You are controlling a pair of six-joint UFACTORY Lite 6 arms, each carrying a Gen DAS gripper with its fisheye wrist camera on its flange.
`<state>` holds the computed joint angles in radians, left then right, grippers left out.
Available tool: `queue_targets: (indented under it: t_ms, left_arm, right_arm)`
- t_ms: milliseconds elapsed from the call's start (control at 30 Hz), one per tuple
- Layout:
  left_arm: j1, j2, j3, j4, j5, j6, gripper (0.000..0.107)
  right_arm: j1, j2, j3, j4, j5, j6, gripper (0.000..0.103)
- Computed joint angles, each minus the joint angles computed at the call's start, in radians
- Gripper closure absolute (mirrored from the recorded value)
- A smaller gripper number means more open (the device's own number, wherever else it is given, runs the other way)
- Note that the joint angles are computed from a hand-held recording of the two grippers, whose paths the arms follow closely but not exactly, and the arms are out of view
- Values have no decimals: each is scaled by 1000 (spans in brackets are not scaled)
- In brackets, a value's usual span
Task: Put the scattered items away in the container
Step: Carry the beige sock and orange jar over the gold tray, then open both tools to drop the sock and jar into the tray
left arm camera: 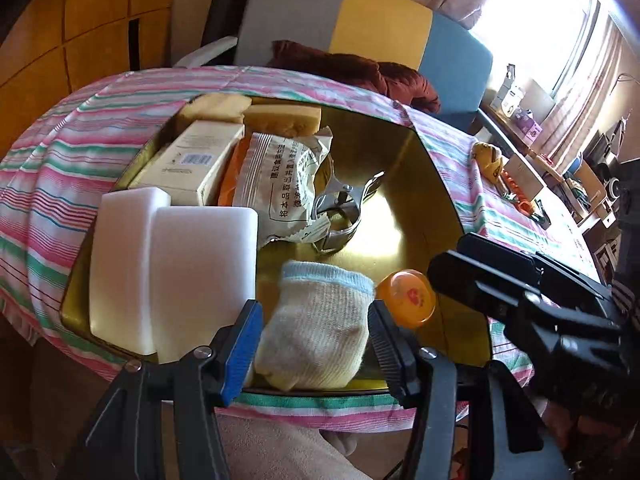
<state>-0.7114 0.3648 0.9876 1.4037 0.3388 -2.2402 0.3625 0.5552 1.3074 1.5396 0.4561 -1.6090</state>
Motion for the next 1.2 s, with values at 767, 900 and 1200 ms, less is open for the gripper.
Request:
queue_targets:
  t_ms: [767,900,1200]
  left_arm:
    - [-66,171,350,-446,275,498,52]
    - [-79,237,464,-515,359,595,52]
    - [-99,401,744,-621,484,778,52]
  right_arm:
    - [-130,-40,-86,158,56,-51,49]
    - [-158,-31,-81,152,75,-28,49]
    - [-232,-24,-81,159,112,-23,49]
